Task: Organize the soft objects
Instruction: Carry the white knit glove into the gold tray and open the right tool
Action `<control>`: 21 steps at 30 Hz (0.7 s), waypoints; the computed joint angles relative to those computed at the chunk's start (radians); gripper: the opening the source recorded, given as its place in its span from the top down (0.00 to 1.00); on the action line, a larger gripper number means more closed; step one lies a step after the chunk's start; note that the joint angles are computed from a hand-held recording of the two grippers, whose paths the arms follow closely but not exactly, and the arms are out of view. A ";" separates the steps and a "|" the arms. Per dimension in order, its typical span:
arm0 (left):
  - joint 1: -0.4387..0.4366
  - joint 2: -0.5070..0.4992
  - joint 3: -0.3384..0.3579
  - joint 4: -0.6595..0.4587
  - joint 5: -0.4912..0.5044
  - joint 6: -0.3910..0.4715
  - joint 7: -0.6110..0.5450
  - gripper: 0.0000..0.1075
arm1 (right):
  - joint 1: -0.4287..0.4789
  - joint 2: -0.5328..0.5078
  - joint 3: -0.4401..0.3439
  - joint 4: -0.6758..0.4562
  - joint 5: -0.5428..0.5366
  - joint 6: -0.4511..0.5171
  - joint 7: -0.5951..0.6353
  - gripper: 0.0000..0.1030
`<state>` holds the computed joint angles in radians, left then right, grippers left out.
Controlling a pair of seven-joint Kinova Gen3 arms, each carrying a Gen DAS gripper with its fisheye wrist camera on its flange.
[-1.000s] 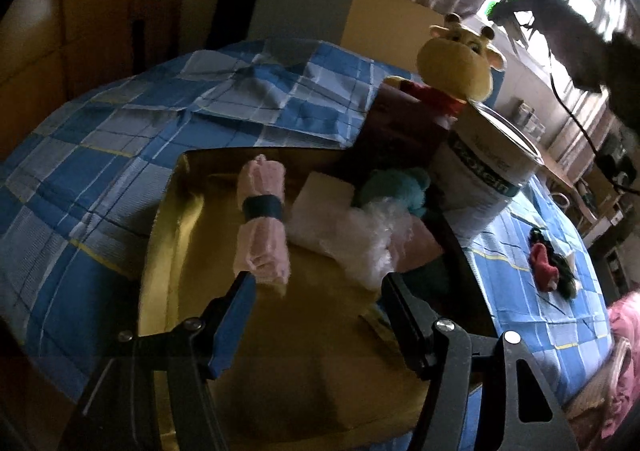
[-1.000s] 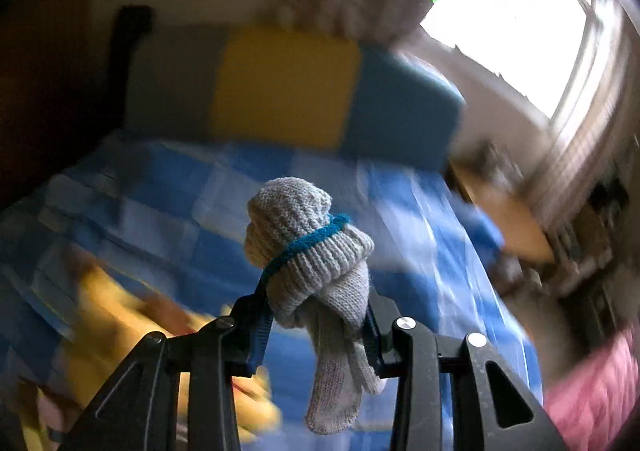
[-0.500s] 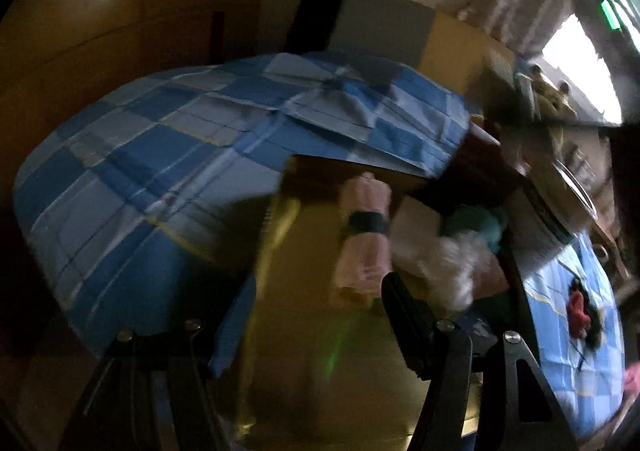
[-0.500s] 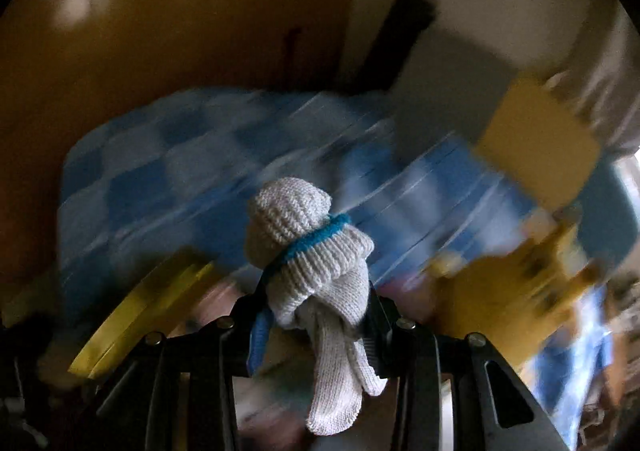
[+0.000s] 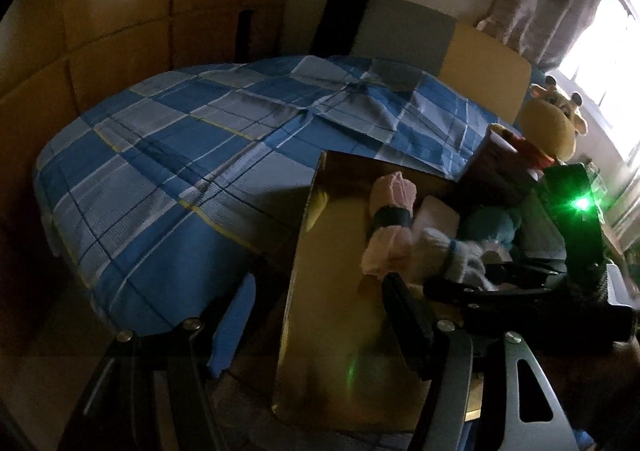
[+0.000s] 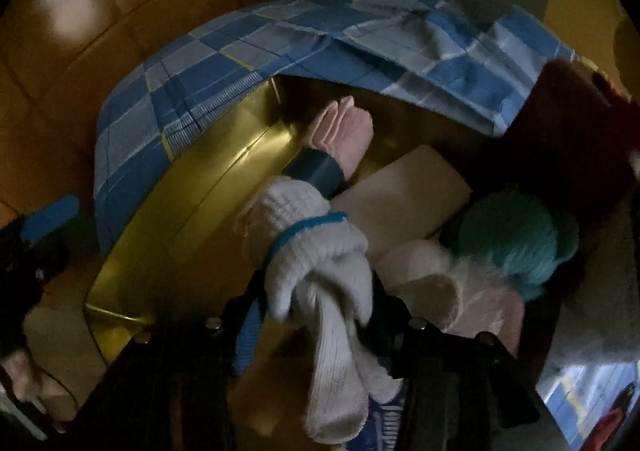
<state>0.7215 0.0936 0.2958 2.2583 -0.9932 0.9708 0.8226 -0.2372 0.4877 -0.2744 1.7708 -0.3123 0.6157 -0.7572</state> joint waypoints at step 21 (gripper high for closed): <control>0.113 0.062 0.016 -0.084 0.009 0.130 -0.044 0.37 | 0.157 -0.093 -0.043 0.128 -0.202 -0.056 0.133 0.40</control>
<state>0.8344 0.1554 0.3114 2.1746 -0.9844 1.1006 0.7789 -0.0805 0.3944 -0.3174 1.8992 -0.5143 0.5601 -0.6238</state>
